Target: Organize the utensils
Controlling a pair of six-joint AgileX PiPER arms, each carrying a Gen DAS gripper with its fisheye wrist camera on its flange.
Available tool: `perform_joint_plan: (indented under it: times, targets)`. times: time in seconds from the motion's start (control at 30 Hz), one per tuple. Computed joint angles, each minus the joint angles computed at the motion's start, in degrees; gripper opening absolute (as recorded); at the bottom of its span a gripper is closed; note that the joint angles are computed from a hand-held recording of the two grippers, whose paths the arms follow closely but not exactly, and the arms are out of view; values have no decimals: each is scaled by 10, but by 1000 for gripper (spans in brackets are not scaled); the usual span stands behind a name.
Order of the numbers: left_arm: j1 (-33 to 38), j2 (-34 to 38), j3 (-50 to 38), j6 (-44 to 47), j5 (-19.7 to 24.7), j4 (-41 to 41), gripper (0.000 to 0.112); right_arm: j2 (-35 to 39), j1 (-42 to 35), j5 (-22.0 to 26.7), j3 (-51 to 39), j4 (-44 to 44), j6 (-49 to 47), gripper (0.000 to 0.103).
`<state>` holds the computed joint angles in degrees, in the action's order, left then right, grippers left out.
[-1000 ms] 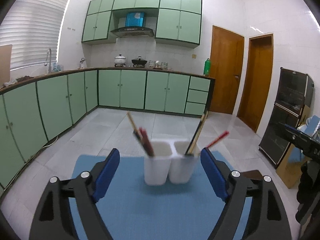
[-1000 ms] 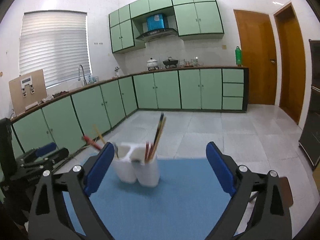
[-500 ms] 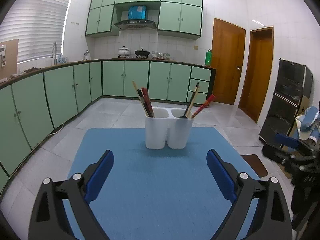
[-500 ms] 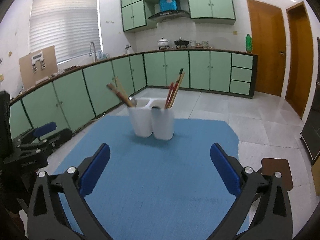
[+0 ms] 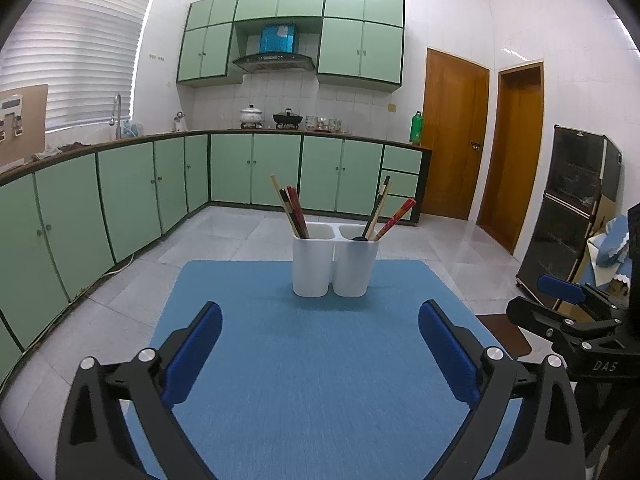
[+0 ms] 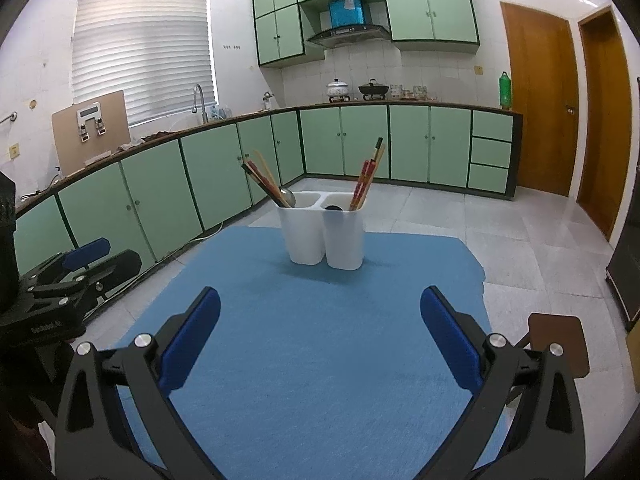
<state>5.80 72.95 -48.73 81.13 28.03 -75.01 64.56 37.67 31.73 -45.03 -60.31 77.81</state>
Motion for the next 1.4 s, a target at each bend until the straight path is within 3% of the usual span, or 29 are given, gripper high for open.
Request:
perform_joint_plan:
  times: [0.17,1.4]
  targets:
    - [5,-18,15,8,2,0,97,-10,-8,-14,1,27,-25,97]
    - [39,-74,50,36,30,-27,97,-22,79,61,-3,-29,43,97]
